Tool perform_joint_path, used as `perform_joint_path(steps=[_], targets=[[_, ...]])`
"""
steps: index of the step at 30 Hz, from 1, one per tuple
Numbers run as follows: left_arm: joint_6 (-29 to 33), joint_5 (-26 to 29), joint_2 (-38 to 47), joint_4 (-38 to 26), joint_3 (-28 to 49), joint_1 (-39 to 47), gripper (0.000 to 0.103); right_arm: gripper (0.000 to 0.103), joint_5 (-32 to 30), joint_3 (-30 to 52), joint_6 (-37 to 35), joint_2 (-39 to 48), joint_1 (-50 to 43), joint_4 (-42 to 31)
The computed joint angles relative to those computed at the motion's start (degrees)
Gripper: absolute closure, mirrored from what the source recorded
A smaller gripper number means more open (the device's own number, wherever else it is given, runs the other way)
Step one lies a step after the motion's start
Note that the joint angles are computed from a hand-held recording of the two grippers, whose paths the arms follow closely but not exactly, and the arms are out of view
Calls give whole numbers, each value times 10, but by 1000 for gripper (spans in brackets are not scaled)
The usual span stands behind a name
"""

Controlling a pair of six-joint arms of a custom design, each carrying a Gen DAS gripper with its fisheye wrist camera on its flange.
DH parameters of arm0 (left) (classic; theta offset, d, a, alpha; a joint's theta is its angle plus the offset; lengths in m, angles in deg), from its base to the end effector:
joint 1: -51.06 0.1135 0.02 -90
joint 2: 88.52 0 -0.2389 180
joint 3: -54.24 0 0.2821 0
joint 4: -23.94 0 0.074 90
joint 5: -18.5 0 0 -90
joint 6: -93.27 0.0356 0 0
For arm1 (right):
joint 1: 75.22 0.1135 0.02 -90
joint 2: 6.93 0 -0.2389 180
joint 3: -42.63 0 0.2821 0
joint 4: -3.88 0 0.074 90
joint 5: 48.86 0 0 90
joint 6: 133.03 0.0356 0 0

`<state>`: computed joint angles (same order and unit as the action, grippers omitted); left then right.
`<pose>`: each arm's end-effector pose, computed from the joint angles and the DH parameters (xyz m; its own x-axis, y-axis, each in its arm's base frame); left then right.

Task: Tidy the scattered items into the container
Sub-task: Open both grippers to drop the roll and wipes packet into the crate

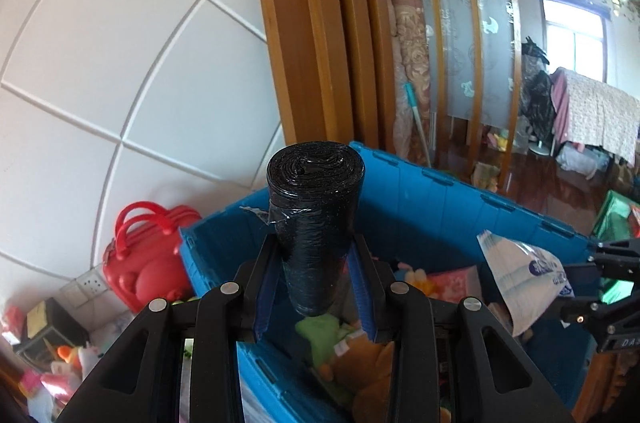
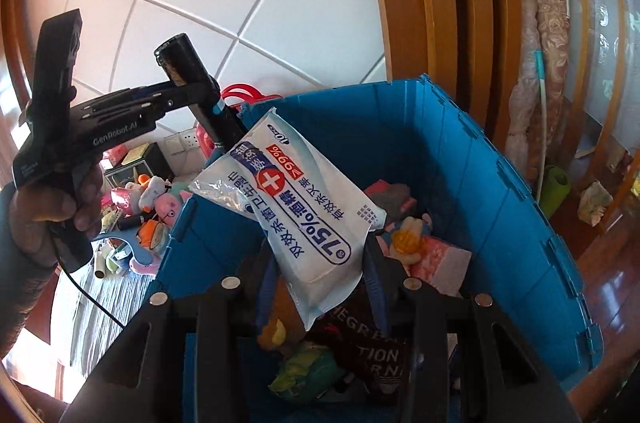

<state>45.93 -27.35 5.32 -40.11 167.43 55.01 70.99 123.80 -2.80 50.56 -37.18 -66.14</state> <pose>0.3737 0.0010 0.3753 -0.2148 0.4725 -0.8547 0.8024 0.5843 0.1214 0.1860 0.1231 0.3524 -0.6054 0.2376 -0.7596 0.1666 0.9711 0.1710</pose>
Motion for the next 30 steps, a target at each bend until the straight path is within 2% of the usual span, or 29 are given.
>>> perform_joint_path(steps=[7, 9, 11, 12, 13, 14, 15, 22, 30], targets=[[-40, -26, 36, 26, 47, -46, 69, 65, -13, -20, 8, -16, -23, -17], [-64, -54, 56, 28, 73, -63, 67, 64, -15, -24, 10, -20, -29, -19], [-90, -65, 68, 37, 91, -67, 26, 62, -11, -24, 4, -15, -34, -24], [-113, -66, 63, 62, 82, -64, 0, 55, -10, -20, 0, -6, -38, -30], [-131, -59, 56, 84, 73, -58, 1, 34, 0, -18, 1, 3, -40, -36], [-132, -52, 59, 78, 80, -53, 1, 20, 14, -21, 2, 4, -40, -36], [-131, -50, 64, 72, 88, -47, 1, 0, 23, -23, 4, 3, -38, -33], [-95, -38, 65, 52, 76, 4, 1, 0, -3, -32, -24, 7, -54, 3], [-60, -9, 42, 42, 31, 78, 1, 0, 0, -1, -27, 50, -18, 26]])
